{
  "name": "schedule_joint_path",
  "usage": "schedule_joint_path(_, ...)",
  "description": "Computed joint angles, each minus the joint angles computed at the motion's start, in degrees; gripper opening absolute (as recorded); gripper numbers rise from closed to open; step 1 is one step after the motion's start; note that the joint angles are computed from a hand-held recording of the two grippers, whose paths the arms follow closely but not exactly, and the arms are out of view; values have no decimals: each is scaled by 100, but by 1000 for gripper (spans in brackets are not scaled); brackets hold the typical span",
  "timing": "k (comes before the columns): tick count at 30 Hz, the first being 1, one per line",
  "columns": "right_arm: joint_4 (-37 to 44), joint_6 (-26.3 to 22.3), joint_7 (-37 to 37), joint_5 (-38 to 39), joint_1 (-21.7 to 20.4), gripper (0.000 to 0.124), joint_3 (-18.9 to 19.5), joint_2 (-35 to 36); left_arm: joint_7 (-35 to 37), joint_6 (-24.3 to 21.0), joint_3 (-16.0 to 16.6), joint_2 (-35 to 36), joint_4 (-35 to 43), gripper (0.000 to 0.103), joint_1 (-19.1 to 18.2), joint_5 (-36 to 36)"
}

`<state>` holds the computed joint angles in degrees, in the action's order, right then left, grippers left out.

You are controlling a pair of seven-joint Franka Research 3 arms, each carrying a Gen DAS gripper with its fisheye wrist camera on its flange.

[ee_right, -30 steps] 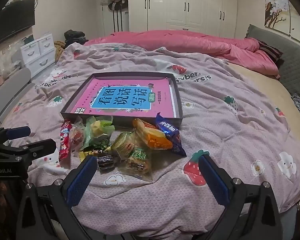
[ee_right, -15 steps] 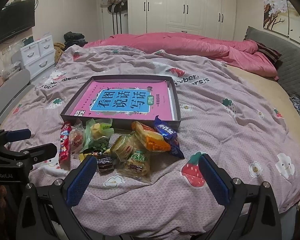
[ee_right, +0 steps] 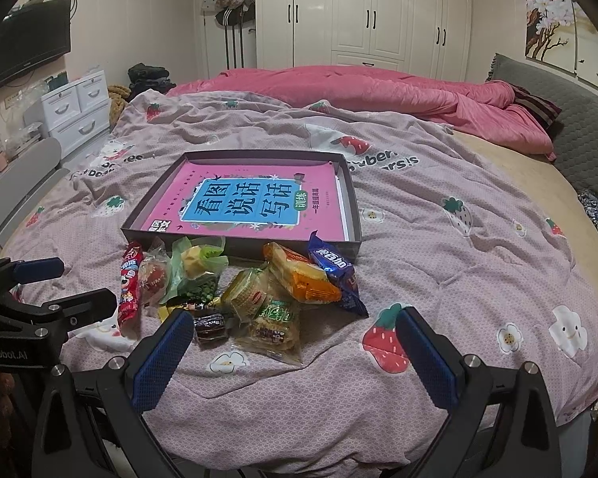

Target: Organize snacks

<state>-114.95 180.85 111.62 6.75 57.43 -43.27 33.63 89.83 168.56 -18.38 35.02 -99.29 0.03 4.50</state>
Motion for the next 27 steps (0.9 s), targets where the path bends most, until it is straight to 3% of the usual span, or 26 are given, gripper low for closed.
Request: schedule_joint_path(27, 28, 13, -32, 101, -56, 102, 65, 5, 38, -31, -26, 5, 2, 102, 20, -12)
